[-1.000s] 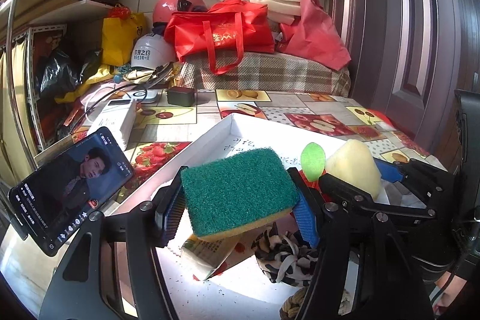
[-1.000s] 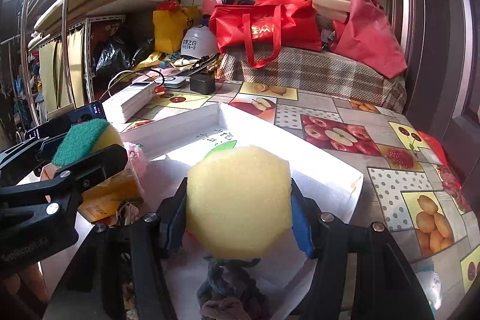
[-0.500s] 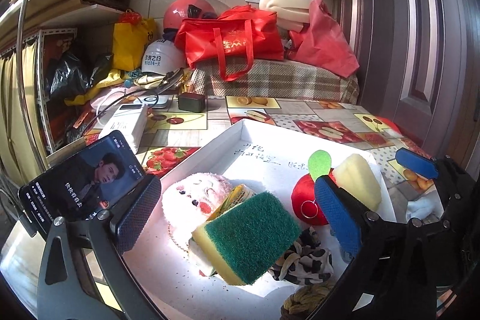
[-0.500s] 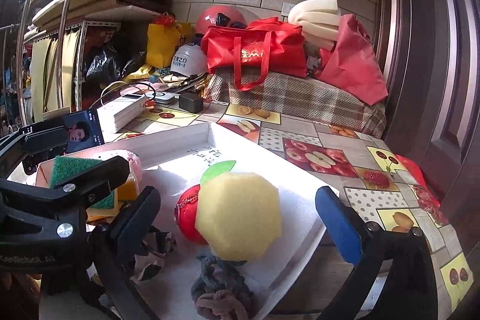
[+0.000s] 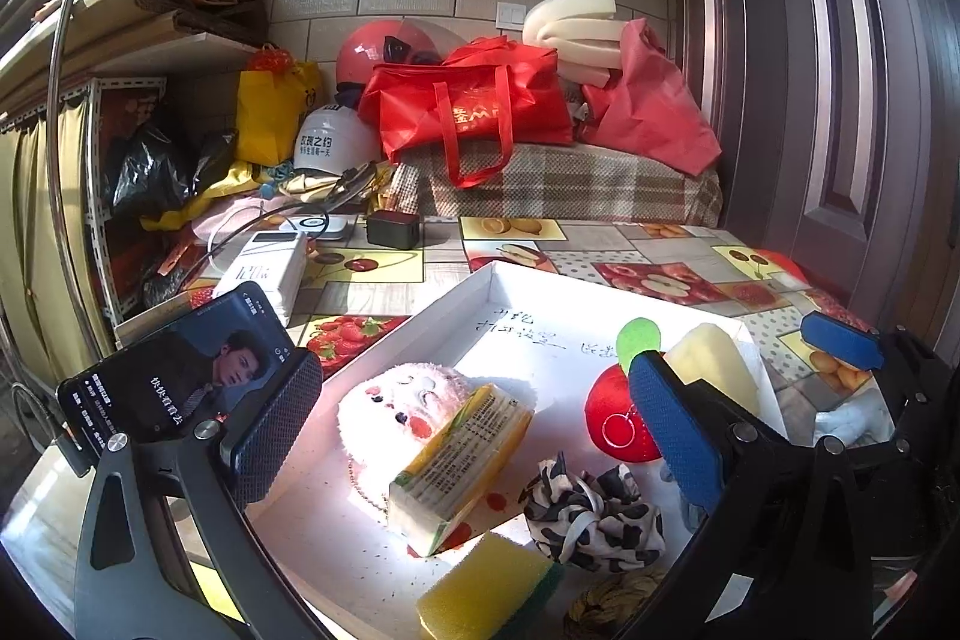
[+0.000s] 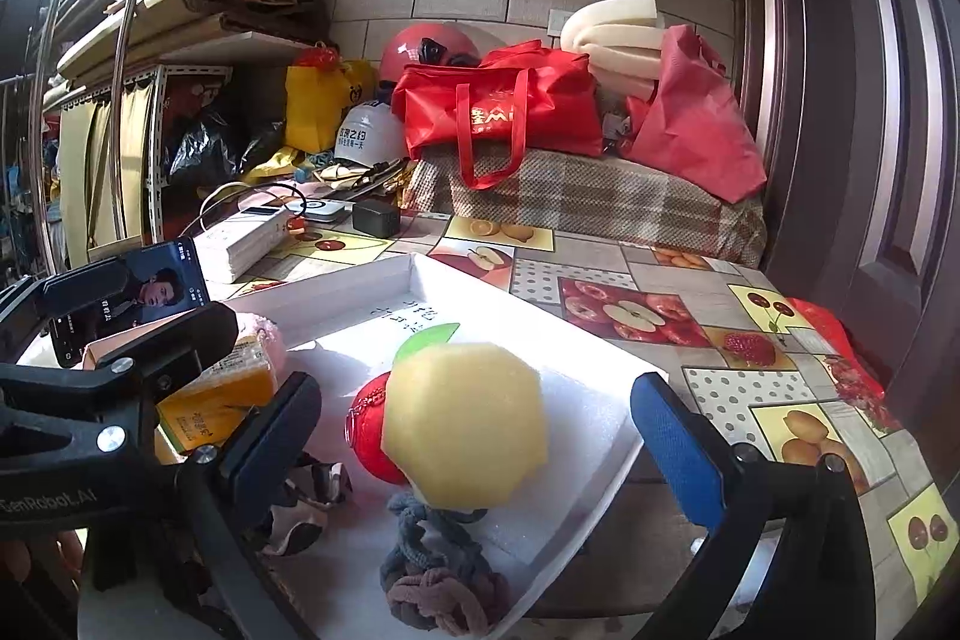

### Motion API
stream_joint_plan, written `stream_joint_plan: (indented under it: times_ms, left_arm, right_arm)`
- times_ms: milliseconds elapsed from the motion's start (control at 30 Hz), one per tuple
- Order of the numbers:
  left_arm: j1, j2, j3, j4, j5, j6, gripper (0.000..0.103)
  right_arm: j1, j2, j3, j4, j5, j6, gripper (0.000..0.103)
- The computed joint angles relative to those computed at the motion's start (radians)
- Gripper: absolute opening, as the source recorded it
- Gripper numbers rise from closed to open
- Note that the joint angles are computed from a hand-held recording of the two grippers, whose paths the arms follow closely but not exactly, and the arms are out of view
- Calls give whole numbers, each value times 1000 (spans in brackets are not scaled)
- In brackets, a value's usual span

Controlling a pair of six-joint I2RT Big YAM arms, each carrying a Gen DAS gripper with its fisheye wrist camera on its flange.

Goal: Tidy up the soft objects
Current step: 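Open the left tool to drop the green sponge while the right tool drops the yellow sponge, then move both tools back from the box to the plush figure and tissue pack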

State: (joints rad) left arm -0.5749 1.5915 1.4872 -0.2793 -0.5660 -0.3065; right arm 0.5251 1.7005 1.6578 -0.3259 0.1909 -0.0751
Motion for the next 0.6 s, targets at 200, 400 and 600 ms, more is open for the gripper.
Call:
stream_joint_plan:
  times_ms: [200, 400, 600]
  left_arm:
    - [-2, -6, -12, 20, -9, 9, 103]
    - [-7, -11, -22, 36, -28, 12, 103]
    - [-20, -10, -21, 32, -85, 9, 103]
  right_arm:
    - [-8, -10, -11, -6, -20, 27, 103]
    - [-8, -36, -52, 26, -25, 30, 103]
    - [-21, -89, -126, 79, -68, 43, 103]
